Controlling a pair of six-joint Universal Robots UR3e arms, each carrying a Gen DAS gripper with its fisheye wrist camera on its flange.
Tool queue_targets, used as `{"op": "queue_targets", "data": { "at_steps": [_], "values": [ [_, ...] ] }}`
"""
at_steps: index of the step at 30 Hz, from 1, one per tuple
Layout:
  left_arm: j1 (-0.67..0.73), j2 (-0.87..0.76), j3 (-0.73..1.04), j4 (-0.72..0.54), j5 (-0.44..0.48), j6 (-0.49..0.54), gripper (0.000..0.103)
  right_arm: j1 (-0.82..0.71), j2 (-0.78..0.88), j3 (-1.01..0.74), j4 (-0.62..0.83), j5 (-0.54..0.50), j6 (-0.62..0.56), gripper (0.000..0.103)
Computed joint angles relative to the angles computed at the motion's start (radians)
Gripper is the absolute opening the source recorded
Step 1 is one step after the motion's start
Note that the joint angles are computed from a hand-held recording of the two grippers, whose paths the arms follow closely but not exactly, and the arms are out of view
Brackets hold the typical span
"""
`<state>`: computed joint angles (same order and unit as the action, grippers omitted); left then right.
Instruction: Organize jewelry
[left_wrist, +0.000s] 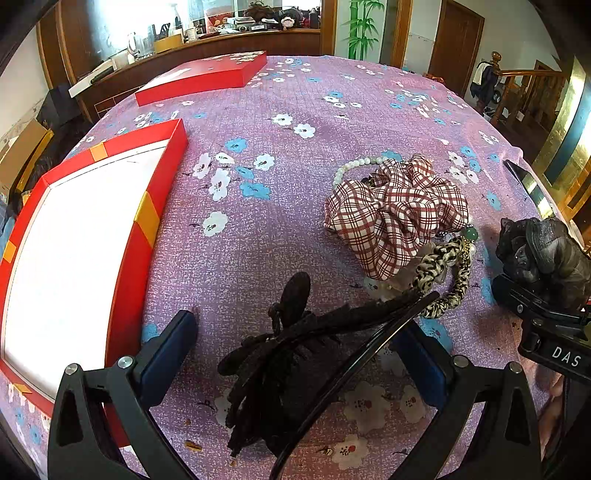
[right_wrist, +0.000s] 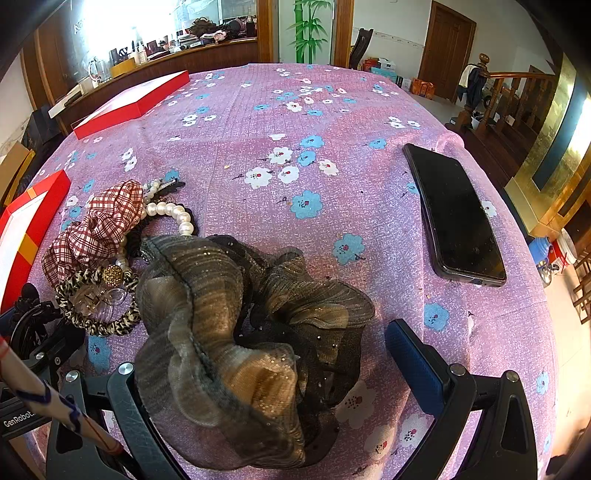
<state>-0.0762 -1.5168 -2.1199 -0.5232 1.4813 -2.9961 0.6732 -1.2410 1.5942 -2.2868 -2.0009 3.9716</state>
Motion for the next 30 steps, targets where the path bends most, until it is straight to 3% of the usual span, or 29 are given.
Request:
{"op": "queue_targets", "data": {
  "at_steps": [7, 9, 11, 15, 18, 22, 30],
  "values": [
    [-0.001, 0.001, 0.001, -0.002, 0.001, 0.000, 0.103, 0.014, -0.004, -0.015, 0.021, 0.005, 0.037, 0.103],
    [-0.008, 0.009, -0.005, 0.000, 0.015, -0.007, 0.103, 0.027, -0.053, 0.041, -0.034, -0.004, 0.054, 0.102],
    [-0.011, 0.055, -0.047, 0.018, 0.025, 0.014, 0.103, 0.062, -0.102, 0.092, -0.084, -0.052, 0.098, 0.102],
    [0.012, 0.245, -0.248, 0.242, 0.019, 0.046, 0.103, 0.160, -0.135, 0.132, -0.139, -0.208, 0.158, 0.103],
    [0.085, 0.357, -0.307, 0.240, -0.042, 0.068, 0.103, 0.254, -0.104, 0.128, -0.137, -0.380, 0.228, 0.103],
    [0.137, 0.404, -0.317, 0.215, -0.084, 0.064, 0.103, 0.285, -0.072, 0.116, -0.200, -0.441, 0.197, 0.103],
    [0.116, 0.405, -0.330, 0.222, -0.054, 0.055, 0.103, 0.273, -0.080, 0.151, -0.262, -0.425, 0.173, 0.103]
  ]
}}
